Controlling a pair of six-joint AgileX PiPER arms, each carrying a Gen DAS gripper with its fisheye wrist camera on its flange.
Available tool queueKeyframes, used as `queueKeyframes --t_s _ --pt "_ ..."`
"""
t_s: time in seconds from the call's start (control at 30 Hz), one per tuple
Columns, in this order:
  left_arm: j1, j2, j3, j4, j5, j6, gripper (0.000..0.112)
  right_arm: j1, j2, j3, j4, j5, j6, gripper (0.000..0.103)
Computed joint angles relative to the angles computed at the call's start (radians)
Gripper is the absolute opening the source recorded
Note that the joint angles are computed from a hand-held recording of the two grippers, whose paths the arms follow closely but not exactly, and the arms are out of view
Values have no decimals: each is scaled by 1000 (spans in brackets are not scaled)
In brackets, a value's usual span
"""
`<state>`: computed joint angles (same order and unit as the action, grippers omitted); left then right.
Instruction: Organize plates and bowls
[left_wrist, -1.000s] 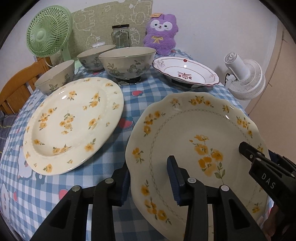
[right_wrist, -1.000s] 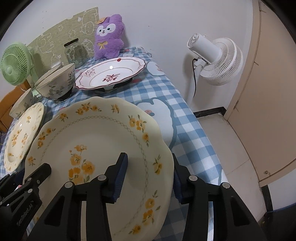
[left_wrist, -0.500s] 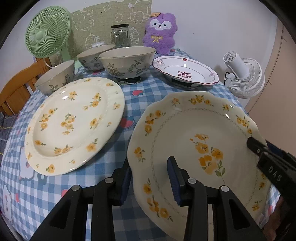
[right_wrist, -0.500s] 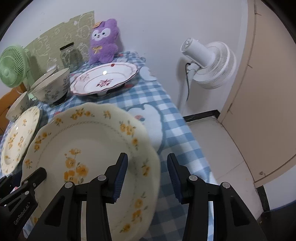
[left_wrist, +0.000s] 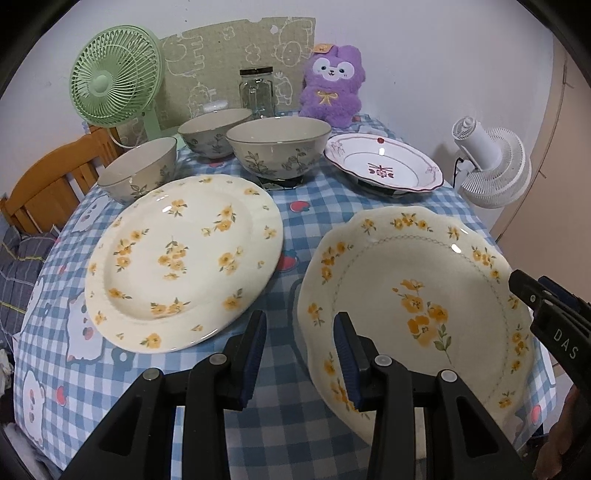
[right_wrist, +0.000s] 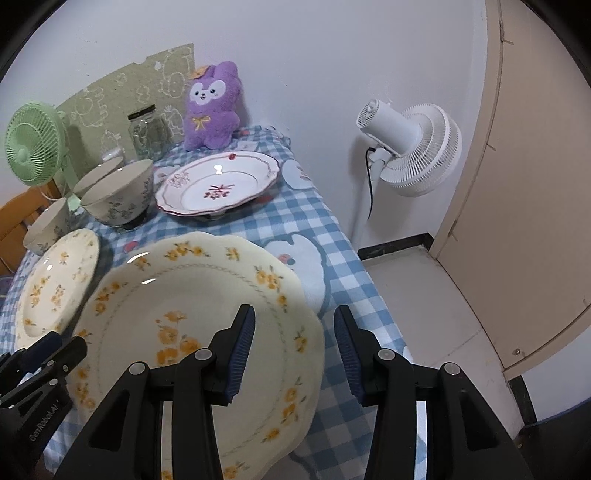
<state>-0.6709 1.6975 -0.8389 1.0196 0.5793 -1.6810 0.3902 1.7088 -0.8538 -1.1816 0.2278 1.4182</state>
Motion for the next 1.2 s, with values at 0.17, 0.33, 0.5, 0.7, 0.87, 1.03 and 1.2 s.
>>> queueKeyframes --t_s 0.17,0.33,0.5,0.7,0.87,1.03,1.2 --pt "-8 -47 21 -3 18 2 39 44 -41 8 33 18 -25 49" --pt "-4 -98 43 -32 30 41 50 89 -73 1 127 34 -101 52" --pt "12 -164 77 -38 44 58 55 148 -87 -27 198 70 -152 61" --pt "55 -229 109 -52 49 100 64 224 -89 -75 231 117 -176 73" --pt "112 -279 132 -73 23 167 80 277 -71 -120 221 148 -157 81" --pt "151 -336 149 -56 52 202 100 303 -28 -192 350 169 -251 83" --pt "244 -370 156 -128 -21 344 103 319 9 -247 396 160 -268 83"
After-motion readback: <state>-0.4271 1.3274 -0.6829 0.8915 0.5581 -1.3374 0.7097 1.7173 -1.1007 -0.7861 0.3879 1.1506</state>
